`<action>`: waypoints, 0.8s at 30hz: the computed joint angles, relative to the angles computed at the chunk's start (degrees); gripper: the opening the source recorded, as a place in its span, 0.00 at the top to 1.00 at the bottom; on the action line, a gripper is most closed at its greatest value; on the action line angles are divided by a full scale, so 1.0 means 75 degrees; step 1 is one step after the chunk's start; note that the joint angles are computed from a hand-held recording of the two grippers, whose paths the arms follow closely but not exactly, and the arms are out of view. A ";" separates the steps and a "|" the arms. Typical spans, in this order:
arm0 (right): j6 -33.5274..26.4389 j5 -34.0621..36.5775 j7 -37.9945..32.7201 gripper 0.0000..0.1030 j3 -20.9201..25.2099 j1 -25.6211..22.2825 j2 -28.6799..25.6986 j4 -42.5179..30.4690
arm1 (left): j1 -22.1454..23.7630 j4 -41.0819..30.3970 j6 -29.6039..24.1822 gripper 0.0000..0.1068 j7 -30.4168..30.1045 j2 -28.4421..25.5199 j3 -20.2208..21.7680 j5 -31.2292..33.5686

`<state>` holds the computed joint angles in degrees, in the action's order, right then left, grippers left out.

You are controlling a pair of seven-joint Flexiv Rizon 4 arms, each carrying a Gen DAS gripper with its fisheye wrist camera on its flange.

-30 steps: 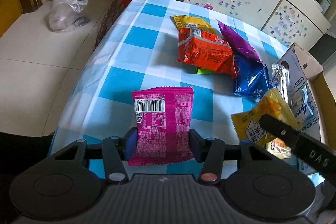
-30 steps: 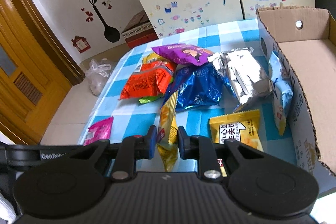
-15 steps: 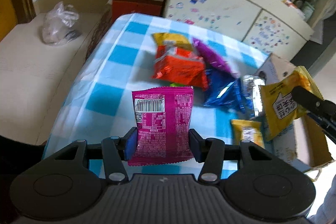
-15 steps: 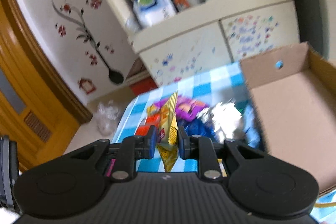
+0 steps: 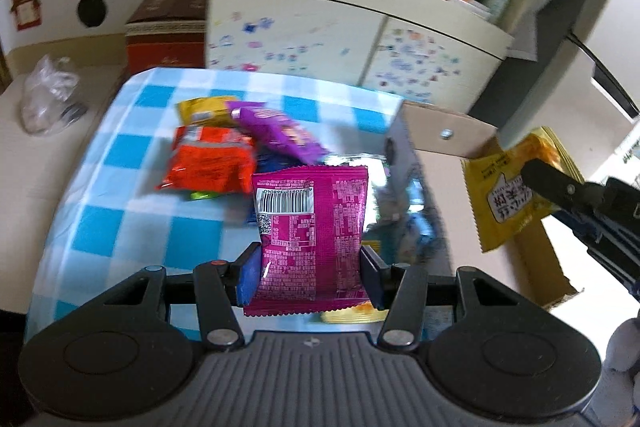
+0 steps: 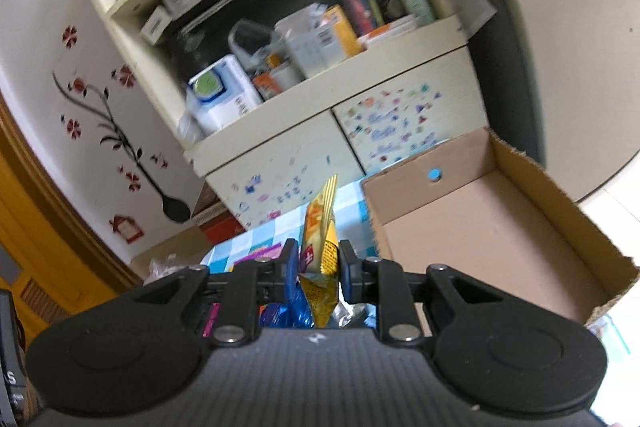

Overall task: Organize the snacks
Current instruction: 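Carry both packets into the cardboard box and open both tools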

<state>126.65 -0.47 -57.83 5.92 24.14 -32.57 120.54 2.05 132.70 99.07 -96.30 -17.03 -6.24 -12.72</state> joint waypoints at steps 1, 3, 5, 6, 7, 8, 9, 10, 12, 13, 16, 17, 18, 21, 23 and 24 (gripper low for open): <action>0.0047 0.0027 0.0024 0.80 0.0008 -0.0034 0.0024 0.0025 | -0.0163 -0.0074 -0.0044 0.47 -0.0005 -0.0021 0.0108 0.0014; 0.0110 0.0168 -0.0004 0.80 -0.0072 -0.0015 0.0094 0.0078 | -0.0514 -0.0263 -0.0138 0.47 -0.0001 -0.0102 0.0354 0.0048; 0.0127 0.0283 -0.0040 0.80 -0.0131 -0.0008 0.0156 0.0110 | -0.0775 -0.0430 -0.0207 0.47 0.0002 -0.0184 0.0511 0.0073; 0.0166 0.0280 -0.0003 0.80 -0.0101 -0.0086 0.0169 0.0135 | -0.0862 -0.0525 -0.0237 0.47 0.0011 -0.0235 0.0530 0.0081; 0.0202 0.0285 0.0052 0.80 -0.0071 -0.0159 0.0182 0.0157 | -0.0945 -0.0595 -0.0262 0.47 0.0009 -0.0267 0.0559 0.0084; 0.0226 0.0325 0.0097 0.80 -0.0069 -0.0197 0.0193 0.0171 | -0.1029 -0.0682 -0.0285 0.47 0.0012 -0.0316 0.0579 0.0092; 0.0234 0.0418 0.0115 0.80 -0.0106 -0.0186 0.0208 0.0185 | -0.1097 -0.0772 -0.0306 0.47 0.0021 -0.0370 0.0585 0.0101; 0.0216 0.0534 0.0118 0.80 -0.0162 -0.0149 0.0229 0.0193 | -0.1169 -0.0873 -0.0334 0.47 0.0030 -0.0432 0.0595 0.0109; 0.0115 0.0860 0.0062 0.80 -0.0343 0.0021 0.0280 0.0186 | -0.1308 -0.1045 -0.0398 0.47 0.0040 -0.0532 0.0631 0.0124; 0.0082 0.1011 0.0013 0.80 -0.0423 0.0104 0.0307 0.0198 | -0.1355 -0.1119 -0.0419 0.47 0.0054 -0.0577 0.0628 0.0135; 0.0043 0.1319 -0.0021 0.80 -0.0521 0.0185 0.0333 0.0197 | -0.1560 -0.1394 -0.0523 0.47 0.0086 -0.0737 0.0706 0.0179; 0.0032 0.1365 0.0000 0.80 -0.0519 0.0169 0.0332 0.0186 | -0.1621 -0.1484 -0.0554 0.47 0.0088 -0.0790 0.0734 0.0189; 0.0004 0.1415 0.0012 0.79 -0.0531 0.0170 0.0336 0.0173 | -0.1632 -0.1574 -0.0572 0.47 0.0101 -0.0851 0.0703 0.0188; -0.0091 0.1551 0.0011 0.79 -0.0599 0.0198 0.0358 0.0157 | -0.1542 -0.1745 -0.0589 0.47 0.0166 -0.0982 0.0484 0.0154; -0.0166 0.1614 0.0046 0.79 -0.0620 0.0200 0.0354 0.0132 | -0.1585 -0.1869 -0.0624 0.47 0.0182 -0.1080 0.0461 0.0142; -0.0197 0.1640 0.0073 0.79 -0.0623 0.0200 0.0350 0.0121 | -0.1578 -0.1919 -0.0645 0.47 0.0202 -0.1126 0.0423 0.0134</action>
<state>125.17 11.83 -57.28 1.25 25.64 -29.95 121.45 -9.79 118.30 94.23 -94.79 -25.47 -3.07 -11.72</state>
